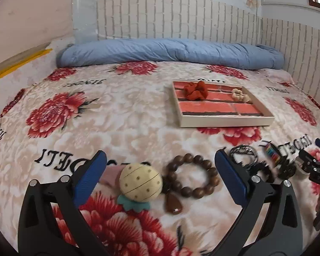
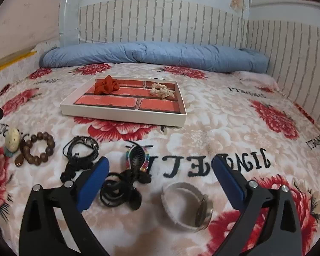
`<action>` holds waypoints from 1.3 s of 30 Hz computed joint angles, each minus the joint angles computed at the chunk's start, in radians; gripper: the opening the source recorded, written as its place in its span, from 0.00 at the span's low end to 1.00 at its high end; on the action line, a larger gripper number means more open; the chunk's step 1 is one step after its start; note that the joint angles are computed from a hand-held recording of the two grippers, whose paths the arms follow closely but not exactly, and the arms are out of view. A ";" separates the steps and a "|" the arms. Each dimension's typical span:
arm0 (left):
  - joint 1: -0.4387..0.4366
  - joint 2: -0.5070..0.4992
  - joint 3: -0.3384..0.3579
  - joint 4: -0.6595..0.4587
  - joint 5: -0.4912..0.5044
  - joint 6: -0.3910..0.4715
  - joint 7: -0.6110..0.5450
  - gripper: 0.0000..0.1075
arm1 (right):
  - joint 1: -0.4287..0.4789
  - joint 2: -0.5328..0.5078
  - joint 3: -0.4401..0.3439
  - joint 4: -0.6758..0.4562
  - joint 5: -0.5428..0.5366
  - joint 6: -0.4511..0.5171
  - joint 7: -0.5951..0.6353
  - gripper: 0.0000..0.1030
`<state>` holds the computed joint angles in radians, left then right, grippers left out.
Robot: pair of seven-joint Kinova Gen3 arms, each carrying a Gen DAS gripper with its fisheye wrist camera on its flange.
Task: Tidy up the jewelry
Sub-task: 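Grasp the pineapple hair clip with left tool while right tool grasps black hair claw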
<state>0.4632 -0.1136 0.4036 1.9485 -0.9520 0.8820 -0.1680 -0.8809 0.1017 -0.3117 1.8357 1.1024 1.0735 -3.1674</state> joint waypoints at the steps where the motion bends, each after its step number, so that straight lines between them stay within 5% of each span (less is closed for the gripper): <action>1: 0.014 0.006 -0.001 0.007 -0.020 0.013 0.021 0.91 | 0.016 -0.004 -0.015 0.009 -0.002 -0.024 -0.016 0.94; 18: -0.029 0.031 -0.051 0.058 -0.005 -0.031 0.069 0.91 | -0.003 0.042 0.018 -0.008 -0.047 -0.066 0.007 0.93; 22: -0.030 0.047 -0.076 0.058 0.020 -0.056 0.038 0.91 | 0.006 0.055 0.036 -0.024 -0.094 -0.098 0.061 0.79; 31: -0.052 0.061 -0.122 0.060 0.104 -0.140 -0.050 0.90 | 0.008 0.051 0.050 -0.019 -0.113 -0.143 0.098 0.70; 37: -0.080 0.080 -0.150 0.049 0.216 -0.186 -0.160 0.66 | 0.020 0.044 0.054 -0.014 -0.131 -0.187 0.131 0.62; 39: -0.081 0.080 -0.152 0.051 0.219 -0.189 -0.159 0.64 | 0.023 0.042 0.055 -0.010 -0.135 -0.199 0.135 0.59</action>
<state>0.3823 -0.0339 0.2521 1.9995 -0.7335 0.6926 -0.3273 -0.8579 0.1433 -0.2570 1.8254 0.9678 0.8742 -3.0325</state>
